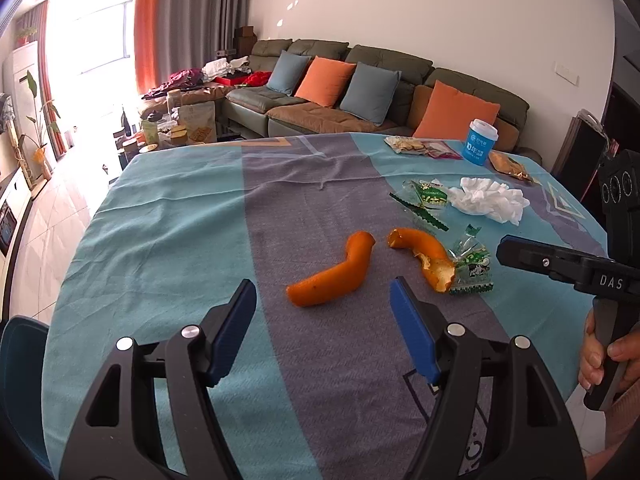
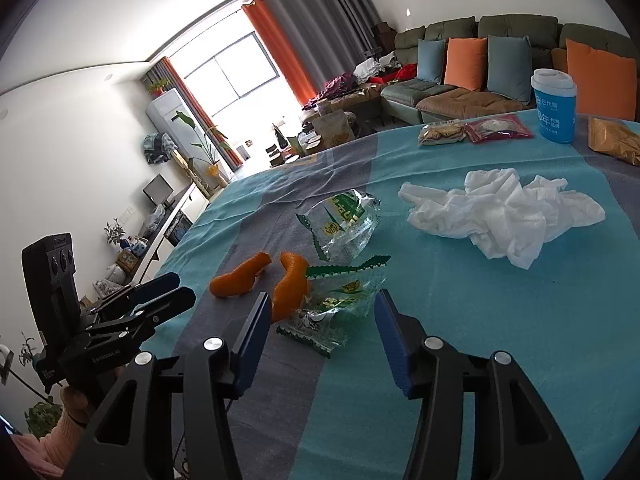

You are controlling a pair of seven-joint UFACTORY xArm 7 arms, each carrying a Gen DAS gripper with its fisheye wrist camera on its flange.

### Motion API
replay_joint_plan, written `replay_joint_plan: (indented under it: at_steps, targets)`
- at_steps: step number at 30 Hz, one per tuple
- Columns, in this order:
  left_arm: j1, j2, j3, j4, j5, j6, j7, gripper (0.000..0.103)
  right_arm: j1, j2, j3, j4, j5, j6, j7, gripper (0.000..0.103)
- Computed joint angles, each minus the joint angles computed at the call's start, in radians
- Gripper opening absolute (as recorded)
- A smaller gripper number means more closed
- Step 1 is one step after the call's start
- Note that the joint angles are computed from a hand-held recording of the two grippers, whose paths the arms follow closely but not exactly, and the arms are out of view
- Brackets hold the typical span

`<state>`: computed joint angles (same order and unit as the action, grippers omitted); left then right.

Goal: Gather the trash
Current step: 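Close the left gripper on an orange peel while the right gripper grasps the green snack wrapper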

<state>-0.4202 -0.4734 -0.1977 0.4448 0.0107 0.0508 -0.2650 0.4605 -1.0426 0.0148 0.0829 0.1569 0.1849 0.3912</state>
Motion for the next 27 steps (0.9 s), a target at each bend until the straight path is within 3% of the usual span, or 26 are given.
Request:
replay_joint_plan:
  at_steps: [9,18,23,27]
  targets:
    - [0.005,0.070,-0.008,0.065,0.010,0.035,0.010,0.067,0.020,0.034,-0.045,0.011,0.021,0.020,-0.033,0.052]
    - [0.010,0.141,-0.015,0.133,0.019,0.084,0.027,0.061,0.013,0.046,-0.029,0.024,0.037,0.042,-0.037,0.052]
    - [0.002,0.157,-0.016,0.145,0.014,0.092,0.040,0.053,0.007,0.041,-0.022,0.027,0.043,0.060,-0.034,0.052]
    - [0.006,0.164,-0.026,0.152,0.022,0.098,0.035,0.036,0.005,0.041,-0.013,0.033,0.044,0.075,-0.033,0.050]
